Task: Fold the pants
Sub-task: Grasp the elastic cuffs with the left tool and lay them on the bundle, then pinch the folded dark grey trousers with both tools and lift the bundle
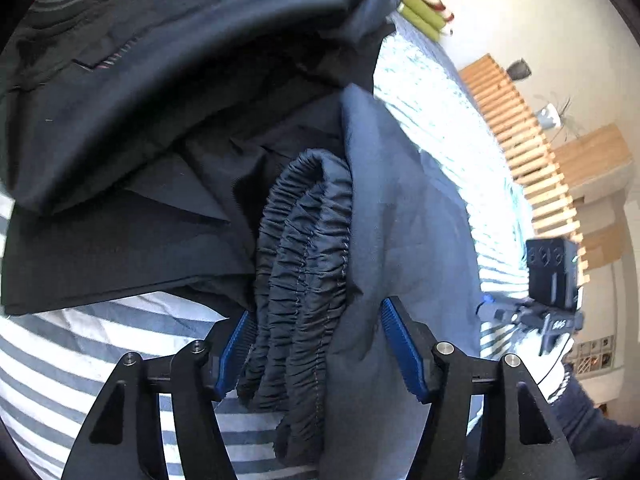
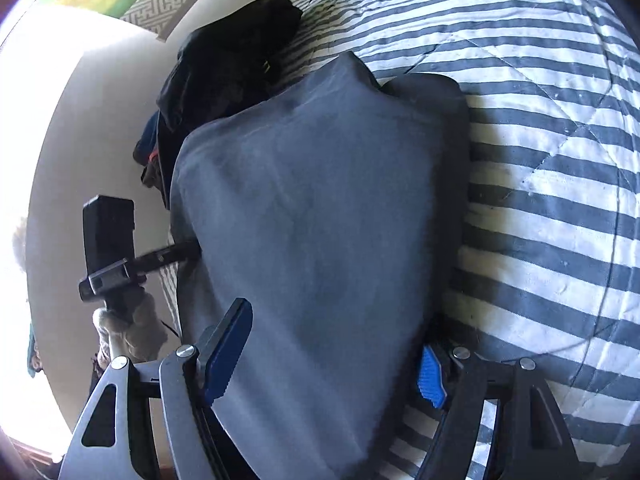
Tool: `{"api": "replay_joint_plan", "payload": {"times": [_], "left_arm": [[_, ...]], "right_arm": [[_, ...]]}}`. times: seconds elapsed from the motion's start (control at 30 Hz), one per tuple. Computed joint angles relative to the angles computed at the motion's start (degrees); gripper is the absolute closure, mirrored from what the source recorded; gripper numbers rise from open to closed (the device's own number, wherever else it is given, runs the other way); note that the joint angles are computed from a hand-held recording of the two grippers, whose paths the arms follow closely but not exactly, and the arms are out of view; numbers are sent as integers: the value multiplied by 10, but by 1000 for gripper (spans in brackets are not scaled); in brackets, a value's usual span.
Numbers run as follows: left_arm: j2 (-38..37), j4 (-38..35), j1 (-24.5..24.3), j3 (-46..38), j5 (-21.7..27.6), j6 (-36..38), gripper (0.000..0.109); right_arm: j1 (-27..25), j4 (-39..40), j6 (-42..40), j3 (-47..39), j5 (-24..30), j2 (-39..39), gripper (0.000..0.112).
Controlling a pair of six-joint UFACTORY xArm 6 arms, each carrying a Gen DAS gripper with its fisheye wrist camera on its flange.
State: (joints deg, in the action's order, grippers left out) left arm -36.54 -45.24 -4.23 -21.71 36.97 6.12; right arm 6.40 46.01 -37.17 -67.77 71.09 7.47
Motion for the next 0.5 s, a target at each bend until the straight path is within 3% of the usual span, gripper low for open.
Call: {"api": "replay_joint_plan", "payload": {"times": [0.1, 0.23, 0.3, 0.37, 0.43, 0.5], "left_arm": [[3, -54, 31, -5, 30, 39, 27], [47, -23, 9, -24, 5, 25, 27], [40, -13, 4, -20, -6, 14, 36], [21, 9, -5, -8, -19, -12, 50], [-6, 50, -16, 3, -27, -56, 61], [-30, 106, -30, 9, -29, -113, 68]], "right_arm": [[-10, 2, 0, -3, 16, 4, 42], [13, -7, -5, 15, -29, -12, 42], [37, -37, -13, 29, -65, -30, 43], [66, -81, -17, 43, -102, -46, 61], [73, -97, -10, 43, -104, -48, 91], [66, -87, 4, 38, -88, -48, 100]]}}
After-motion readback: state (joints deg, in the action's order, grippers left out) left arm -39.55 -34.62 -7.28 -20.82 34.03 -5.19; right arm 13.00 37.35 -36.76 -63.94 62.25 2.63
